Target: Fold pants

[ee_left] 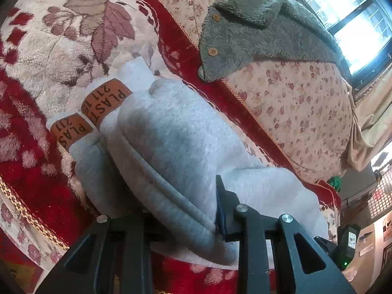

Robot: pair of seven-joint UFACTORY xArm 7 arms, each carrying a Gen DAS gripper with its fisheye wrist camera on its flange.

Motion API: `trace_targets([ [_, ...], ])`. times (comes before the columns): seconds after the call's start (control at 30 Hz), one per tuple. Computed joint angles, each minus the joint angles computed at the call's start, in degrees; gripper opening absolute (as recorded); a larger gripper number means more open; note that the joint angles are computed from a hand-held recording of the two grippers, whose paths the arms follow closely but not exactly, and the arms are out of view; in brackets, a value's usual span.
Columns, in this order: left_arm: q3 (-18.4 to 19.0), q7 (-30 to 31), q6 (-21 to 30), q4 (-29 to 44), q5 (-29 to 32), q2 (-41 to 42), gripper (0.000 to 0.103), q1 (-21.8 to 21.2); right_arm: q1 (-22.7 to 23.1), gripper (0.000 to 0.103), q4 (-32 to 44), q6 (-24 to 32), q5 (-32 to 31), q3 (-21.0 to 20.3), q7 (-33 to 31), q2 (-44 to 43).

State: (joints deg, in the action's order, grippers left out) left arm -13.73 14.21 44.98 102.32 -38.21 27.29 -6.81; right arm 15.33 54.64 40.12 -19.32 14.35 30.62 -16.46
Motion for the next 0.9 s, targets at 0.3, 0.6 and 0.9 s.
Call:
trace_targets([
  [0.3,-1.3,8.1,4.8,1.5,-1.4,-0.2,0.034,0.3,0.2,0.01,-1.4,6.3,2.9,-0.9,-3.9,-12.9],
  [0.6,1.6,1.1,1.6,-1.6,0.7,-0.8,0.054,0.8,-0.7,0.016,-4.7,7.2,0.1,5.4,-0.5,-7.1],
  [0.9,5.1,-2.3,-6.0,-5.0,12.4,-6.2,0.068,-2.7,5.0,0.076,-2.4,3.4,15.4,-3.4,-12.4,-11.3],
])
